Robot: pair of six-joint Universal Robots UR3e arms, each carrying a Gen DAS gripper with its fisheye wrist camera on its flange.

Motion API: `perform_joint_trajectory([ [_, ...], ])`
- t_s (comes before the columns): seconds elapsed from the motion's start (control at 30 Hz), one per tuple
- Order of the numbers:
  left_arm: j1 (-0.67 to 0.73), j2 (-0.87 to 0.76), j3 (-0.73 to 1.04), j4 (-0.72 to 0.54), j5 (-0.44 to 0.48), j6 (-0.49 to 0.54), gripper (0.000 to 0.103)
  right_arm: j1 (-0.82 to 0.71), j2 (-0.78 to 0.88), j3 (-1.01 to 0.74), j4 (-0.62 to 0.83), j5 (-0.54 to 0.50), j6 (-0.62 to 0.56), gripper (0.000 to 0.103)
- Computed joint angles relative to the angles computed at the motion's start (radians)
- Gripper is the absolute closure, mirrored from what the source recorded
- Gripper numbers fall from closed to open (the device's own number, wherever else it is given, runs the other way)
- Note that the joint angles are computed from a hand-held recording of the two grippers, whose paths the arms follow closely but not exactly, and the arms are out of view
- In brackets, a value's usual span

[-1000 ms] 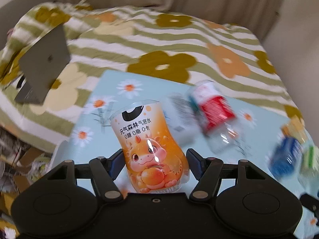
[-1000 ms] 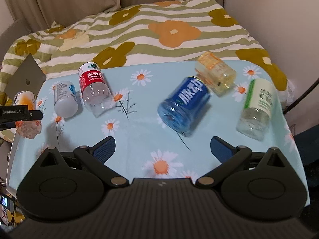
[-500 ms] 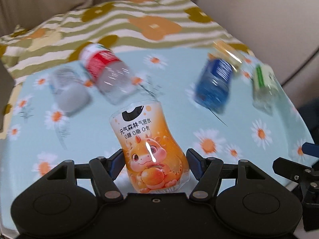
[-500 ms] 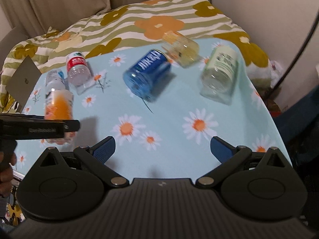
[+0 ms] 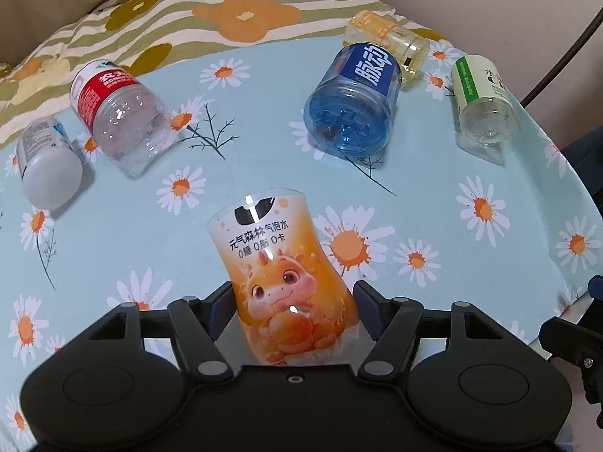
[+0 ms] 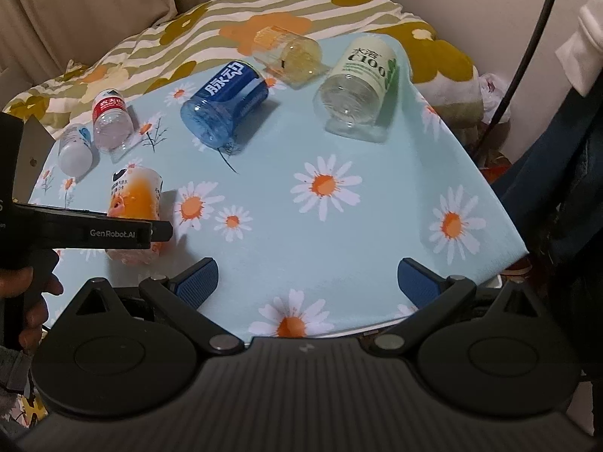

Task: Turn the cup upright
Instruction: 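Carry the cup to the right gripper while the right gripper grasps it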

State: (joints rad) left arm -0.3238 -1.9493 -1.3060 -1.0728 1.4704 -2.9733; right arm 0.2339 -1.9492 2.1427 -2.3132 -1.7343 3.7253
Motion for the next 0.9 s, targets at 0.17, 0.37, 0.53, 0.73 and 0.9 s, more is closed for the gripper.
perform_joint_trajectory([
  [0.17, -0.006, -0.007, 0.01, -0.006, 0.009, -0.009, 0.019, -0.019, -0.018, 0.017, -0.012, 0.011, -0.013, 0.0],
  [0.37, -0.02, 0.023, -0.026, 0.033, 0.037, -0.013, 0.009, -0.026, -0.03, 0.01, -0.01, 0.017, -0.036, 0.0],
  [0.53, -0.022, 0.063, -0.067, 0.068, 0.055, -0.037, 0.009, -0.042, -0.021, -0.025, -0.004, 0.036, -0.095, 0.0],
  [0.73, -0.004, 0.18, -0.17, 0.113, 0.096, -0.081, 0.004, -0.127, 0.056, -0.159, 0.029, 0.162, -0.226, 0.0],
  [0.9, 0.051, 0.295, -0.238, 0.1, 0.114, -0.114, 0.0, -0.154, 0.236, -0.385, 0.118, 0.284, -0.296, 0.0],
])
